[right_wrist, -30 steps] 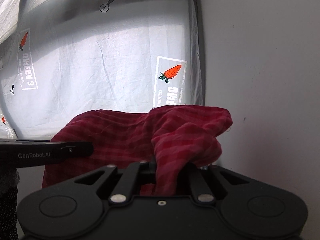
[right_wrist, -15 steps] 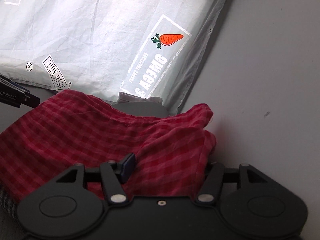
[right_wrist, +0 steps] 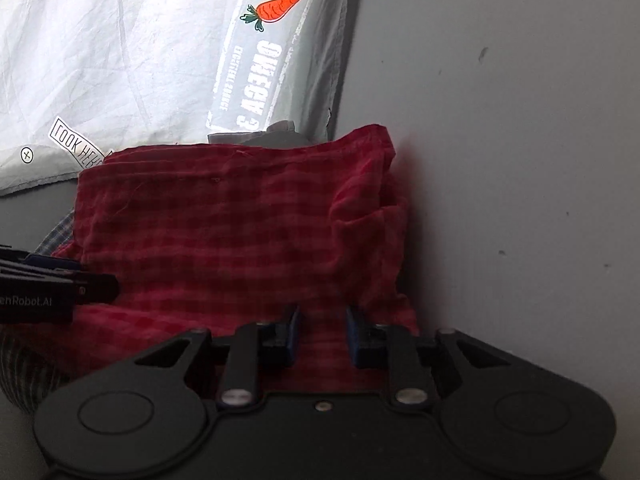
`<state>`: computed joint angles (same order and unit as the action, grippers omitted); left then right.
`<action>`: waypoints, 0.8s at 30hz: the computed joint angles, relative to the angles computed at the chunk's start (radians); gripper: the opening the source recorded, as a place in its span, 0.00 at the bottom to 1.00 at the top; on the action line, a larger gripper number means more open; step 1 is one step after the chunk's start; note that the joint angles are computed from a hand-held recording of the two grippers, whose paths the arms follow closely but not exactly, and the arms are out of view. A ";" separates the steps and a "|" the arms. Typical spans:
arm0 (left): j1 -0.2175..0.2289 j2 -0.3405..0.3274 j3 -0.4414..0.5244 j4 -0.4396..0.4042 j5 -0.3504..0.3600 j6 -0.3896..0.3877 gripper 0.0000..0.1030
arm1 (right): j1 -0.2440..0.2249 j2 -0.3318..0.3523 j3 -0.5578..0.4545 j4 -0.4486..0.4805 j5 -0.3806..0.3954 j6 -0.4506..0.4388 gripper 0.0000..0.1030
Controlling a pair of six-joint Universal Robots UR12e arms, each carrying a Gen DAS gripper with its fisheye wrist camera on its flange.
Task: Fold clothes
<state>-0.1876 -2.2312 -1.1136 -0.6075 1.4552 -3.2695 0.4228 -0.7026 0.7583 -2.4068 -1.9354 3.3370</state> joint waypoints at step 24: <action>0.071 0.573 -0.586 0.373 0.247 -0.177 1.00 | 0.165 -0.278 0.303 -0.399 0.055 0.005 0.99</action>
